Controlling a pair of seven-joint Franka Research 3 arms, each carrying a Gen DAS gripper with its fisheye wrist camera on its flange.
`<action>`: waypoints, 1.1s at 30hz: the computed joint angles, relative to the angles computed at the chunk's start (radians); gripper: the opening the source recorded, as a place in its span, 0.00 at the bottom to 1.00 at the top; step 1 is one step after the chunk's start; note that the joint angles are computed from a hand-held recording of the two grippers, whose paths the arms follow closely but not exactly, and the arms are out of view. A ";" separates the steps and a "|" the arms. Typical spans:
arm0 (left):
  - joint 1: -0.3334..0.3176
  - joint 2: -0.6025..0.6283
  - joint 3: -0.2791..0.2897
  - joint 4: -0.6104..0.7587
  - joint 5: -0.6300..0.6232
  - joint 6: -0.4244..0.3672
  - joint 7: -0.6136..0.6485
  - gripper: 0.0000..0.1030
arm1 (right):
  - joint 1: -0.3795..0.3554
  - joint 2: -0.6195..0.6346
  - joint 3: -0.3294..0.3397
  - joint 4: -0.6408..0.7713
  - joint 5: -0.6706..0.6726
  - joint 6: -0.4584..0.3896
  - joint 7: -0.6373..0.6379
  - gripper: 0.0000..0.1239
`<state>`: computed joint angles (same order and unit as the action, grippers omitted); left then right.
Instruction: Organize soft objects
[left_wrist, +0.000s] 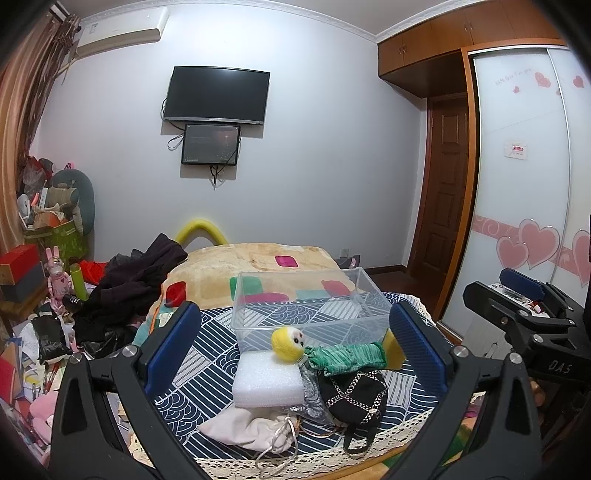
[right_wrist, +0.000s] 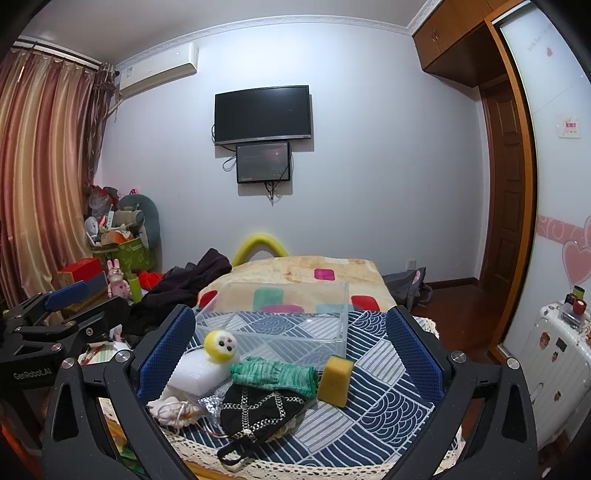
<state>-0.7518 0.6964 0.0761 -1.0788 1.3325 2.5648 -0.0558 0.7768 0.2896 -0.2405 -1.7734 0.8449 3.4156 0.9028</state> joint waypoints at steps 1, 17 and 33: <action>0.000 0.000 0.000 0.000 0.000 0.000 0.000 1.00 | -0.008 -0.002 0.010 -0.004 -0.005 0.004 0.003 0.83; -0.002 -0.005 0.001 -0.003 0.015 -0.005 -0.014 1.00 | -0.087 -0.007 0.101 -0.009 -0.020 0.023 0.005 0.83; 0.068 0.183 -0.058 0.244 -0.282 -0.021 0.287 1.00 | -0.104 0.058 0.042 0.037 -0.076 -0.086 0.121 0.83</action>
<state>-0.6839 0.8792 0.0183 -0.8345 1.0509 2.5435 0.2313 0.6725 0.3472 -0.1980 -1.7366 0.7692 3.3294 1.0234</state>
